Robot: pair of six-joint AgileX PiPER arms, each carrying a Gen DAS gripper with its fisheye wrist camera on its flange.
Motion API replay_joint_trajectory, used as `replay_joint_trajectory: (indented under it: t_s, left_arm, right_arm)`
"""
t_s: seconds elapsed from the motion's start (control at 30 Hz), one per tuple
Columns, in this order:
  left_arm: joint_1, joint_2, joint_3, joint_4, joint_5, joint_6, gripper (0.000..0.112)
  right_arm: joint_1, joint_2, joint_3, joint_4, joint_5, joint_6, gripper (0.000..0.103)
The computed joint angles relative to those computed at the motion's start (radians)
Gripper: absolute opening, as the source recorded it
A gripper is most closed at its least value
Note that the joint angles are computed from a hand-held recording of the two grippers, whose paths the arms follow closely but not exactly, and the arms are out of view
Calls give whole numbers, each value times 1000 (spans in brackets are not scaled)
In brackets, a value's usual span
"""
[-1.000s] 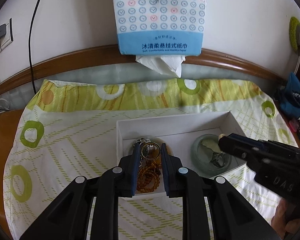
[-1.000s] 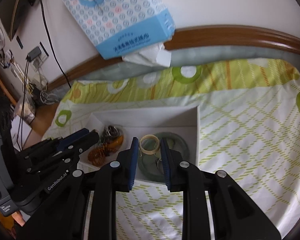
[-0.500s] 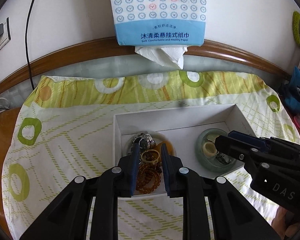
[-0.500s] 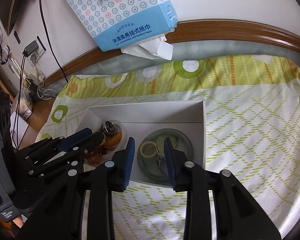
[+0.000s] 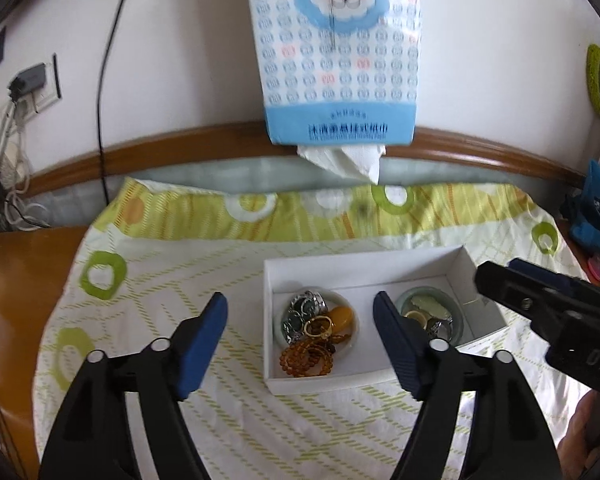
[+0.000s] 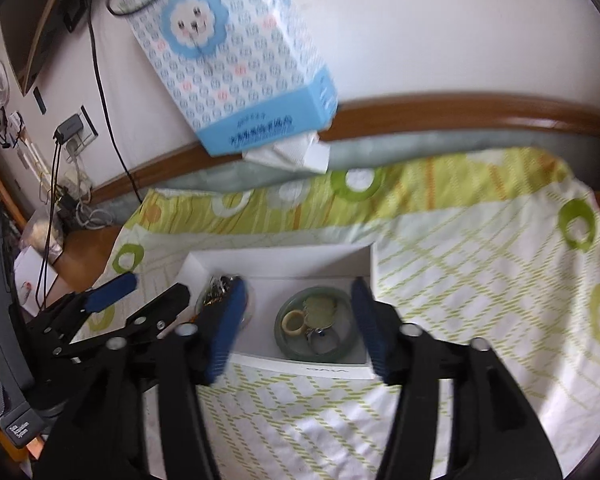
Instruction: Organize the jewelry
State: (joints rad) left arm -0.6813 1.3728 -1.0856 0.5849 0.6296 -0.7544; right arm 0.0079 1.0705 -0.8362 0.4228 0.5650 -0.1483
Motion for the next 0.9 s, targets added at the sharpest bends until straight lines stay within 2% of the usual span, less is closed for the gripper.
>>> replay_joint_trajectory:
  t_s: [0.03,0.13,0.23,0.33,0.43,0.57,0.7,0.9]
  left_arm:
    - [-11,-11,3,23,8,-23,80]
    - [-51,-39,13,105,44,-101,88]
    - [-82,-55,19,165,84,-154,93]
    - [-95,-69,24,192,112,-182,97]
    - [-88,-76,27,202,131,-194,97]
    - [-39,-73,25,139,120,-145,97]
    - [-15,-65,21,81,105,-83,97]
    - [-57,-59,32,155,128,-137,97]
  right_arm:
    - [12,-20,-1,-50,-1,47,70]
    - [44,-67,-9,-181,12,173,86]
    - [65,-94,-21,-244,41,226,91]
    - [126,-109,-37,-401,73,374,96]
    - [160,-116,-42,-499,96,478,96]
    - [181,-82,-50,-585,137,567,96]
    - [172,-33,-52,-551,149,537,96]
    - [249,-9,-47,-640,163,615,96]
